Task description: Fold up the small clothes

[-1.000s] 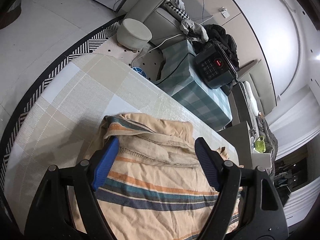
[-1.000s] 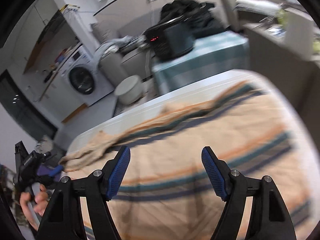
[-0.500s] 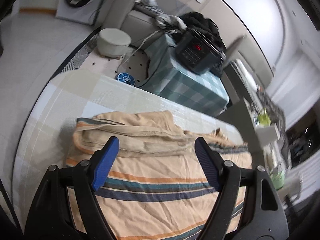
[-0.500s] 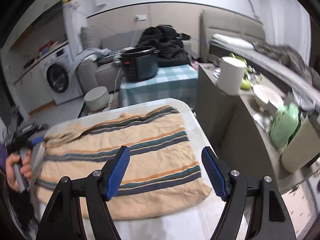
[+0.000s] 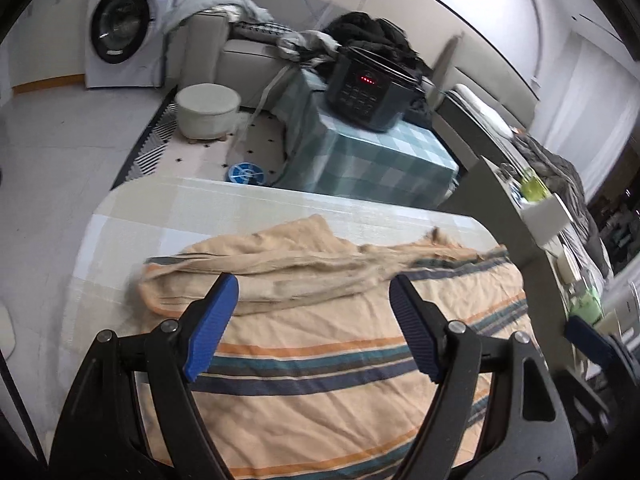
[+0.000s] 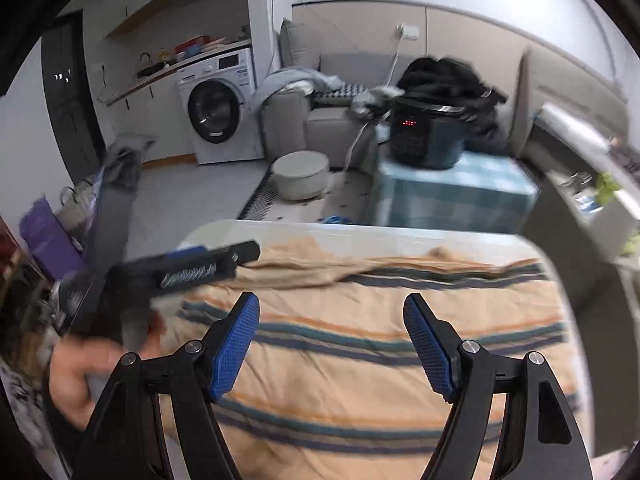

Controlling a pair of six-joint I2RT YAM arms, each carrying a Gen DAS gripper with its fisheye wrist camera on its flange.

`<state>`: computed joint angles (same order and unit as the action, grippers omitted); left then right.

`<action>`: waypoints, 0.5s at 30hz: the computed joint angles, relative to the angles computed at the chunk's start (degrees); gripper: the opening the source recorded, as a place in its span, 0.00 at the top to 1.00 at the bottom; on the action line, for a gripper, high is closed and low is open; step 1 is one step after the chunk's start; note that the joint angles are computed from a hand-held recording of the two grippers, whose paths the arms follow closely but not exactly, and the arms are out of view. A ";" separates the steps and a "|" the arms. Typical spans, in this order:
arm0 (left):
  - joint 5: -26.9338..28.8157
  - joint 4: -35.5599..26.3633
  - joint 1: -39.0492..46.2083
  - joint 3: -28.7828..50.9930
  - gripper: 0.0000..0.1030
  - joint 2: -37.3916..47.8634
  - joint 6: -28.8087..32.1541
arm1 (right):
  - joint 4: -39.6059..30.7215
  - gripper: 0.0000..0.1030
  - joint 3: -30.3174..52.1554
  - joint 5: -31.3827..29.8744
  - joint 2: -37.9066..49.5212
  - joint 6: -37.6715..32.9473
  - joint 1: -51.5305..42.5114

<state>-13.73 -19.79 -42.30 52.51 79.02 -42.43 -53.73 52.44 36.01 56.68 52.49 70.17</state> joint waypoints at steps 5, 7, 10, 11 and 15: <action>1.82 0.81 5.10 -4.09 0.27 -3.77 -3.38 | 24.82 0.27 -8.40 -28.23 4.91 -7.98 -22.66; 1.41 1.04 6.62 -5.45 0.31 -4.83 -4.25 | 31.53 0.27 -9.84 -34.93 9.55 -8.23 -27.02; 3.55 2.04 10.16 -8.30 0.35 -7.24 -5.68 | 41.87 0.27 -12.64 -45.06 16.38 -7.44 -32.15; 4.76 1.74 11.80 -8.97 0.37 -7.93 -5.88 | 44.05 0.27 -13.16 -47.43 18.49 -6.54 -33.60; 7.09 1.94 15.61 -11.30 0.37 -10.18 -5.69 | 52.78 0.27 -14.38 -54.34 25.76 -3.26 -37.08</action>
<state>-6.64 -17.85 -26.69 41.20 68.84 -48.12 -0.95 38.06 -18.33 82.44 49.23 33.09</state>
